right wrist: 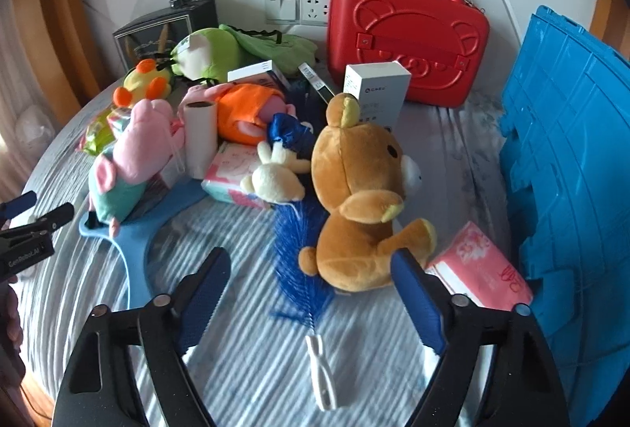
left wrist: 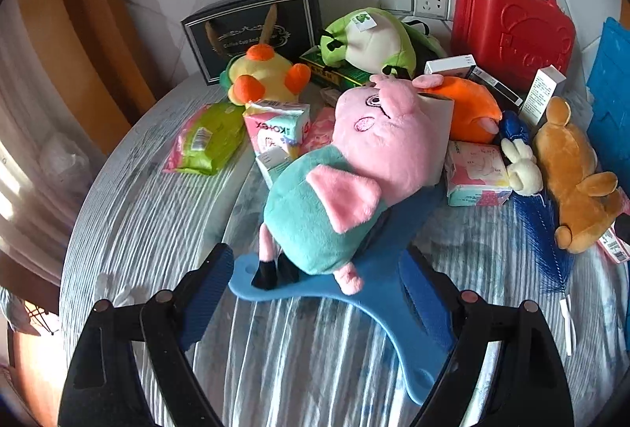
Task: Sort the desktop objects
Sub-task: 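Grasp the pink pig plush with the left gripper while the right grasps the white bunny plush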
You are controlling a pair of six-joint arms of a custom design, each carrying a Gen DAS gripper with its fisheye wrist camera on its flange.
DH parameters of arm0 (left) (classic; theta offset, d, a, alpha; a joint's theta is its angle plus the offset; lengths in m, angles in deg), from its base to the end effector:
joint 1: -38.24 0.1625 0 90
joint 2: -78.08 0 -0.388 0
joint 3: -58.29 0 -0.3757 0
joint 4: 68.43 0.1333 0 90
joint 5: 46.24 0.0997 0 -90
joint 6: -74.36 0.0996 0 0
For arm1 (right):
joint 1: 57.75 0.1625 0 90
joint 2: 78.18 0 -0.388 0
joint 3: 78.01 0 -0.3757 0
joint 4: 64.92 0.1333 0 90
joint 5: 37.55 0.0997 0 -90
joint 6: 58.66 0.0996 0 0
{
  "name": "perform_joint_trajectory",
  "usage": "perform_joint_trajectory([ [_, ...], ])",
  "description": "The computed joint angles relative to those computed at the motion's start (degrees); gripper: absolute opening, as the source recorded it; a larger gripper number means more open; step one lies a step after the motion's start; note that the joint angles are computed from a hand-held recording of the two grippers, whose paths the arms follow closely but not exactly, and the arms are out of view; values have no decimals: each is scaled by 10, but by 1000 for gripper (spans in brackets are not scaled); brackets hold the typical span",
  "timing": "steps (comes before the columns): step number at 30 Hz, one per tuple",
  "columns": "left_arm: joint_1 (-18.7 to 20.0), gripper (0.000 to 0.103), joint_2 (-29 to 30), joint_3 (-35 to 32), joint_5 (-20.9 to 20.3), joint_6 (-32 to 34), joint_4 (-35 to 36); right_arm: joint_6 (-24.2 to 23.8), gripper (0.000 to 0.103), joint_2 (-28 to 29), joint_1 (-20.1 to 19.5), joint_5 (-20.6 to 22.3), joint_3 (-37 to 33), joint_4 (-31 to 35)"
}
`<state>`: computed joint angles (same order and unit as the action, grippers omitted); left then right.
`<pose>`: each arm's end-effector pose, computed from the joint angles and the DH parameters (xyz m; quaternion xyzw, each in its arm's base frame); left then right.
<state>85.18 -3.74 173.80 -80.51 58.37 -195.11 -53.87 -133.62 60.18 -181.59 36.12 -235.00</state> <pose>-0.1636 -0.4908 0.2873 0.1950 0.8621 -0.2503 0.3952 0.2946 -0.4432 0.1429 0.0930 -0.8745 0.2844 0.3818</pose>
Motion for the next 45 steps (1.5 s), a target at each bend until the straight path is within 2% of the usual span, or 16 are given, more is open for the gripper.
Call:
perform_joint_trajectory([
  [4, 23, 87, 63, -47, -15, 84, -55, 12, 78, 32, -6, -8, -39, 18],
  [8, 46, 87, 128, -100, -14, 124, -57, 2, 77, 65, -23, -1, -87, 24],
  [11, 63, 87, 157, -125, -42, 144, -62, -12, 77, 88, -42, 14, -119, 30],
  [14, 69, 91, 185, -132, -24, 178, -104, -23, 76, 112, -64, 28, -148, 35],
  [19, 89, 91, 218, -178, -34, 168, -87, -55, 75, 143, -86, 57, -178, 21],
  [21, 94, 91, 222, -185, -38, 164, -87, -54, 71, 153, -92, 66, -194, 33],
  [22, 95, 90, 221, -182, -41, 167, -97, -49, 68, 159, -96, 66, -201, 41],
  [24, 94, 85, 214, -173, -46, 170, -114, -31, 40, 166, -105, 55, -208, 49],
  [28, 91, 79, 200, -166, -53, 158, -115, -30, 39, 153, -107, 73, -193, 33],
  [33, 63, 79, 157, -127, -53, 149, -131, -35, 34, 129, -85, 75, -170, 15],
  [37, 33, 78, 106, -88, -51, 133, -137, -52, 32, 110, -51, 57, -146, -18],
  [38, 25, 78, 94, -81, -52, 126, -133, -56, 27, 110, -43, 52, -147, -22],
  [39, 16, 78, 81, -72, -52, 122, -130, -61, 17, 108, -32, 44, -145, -28],
  [40, 8, 78, 69, -65, -51, 119, -128, -66, 16, 102, -21, 37, -138, -37],
  [45, -29, 79, 18, -34, -48, 99, -106, -67, 15, 93, 21, 12, -134, -46],
])
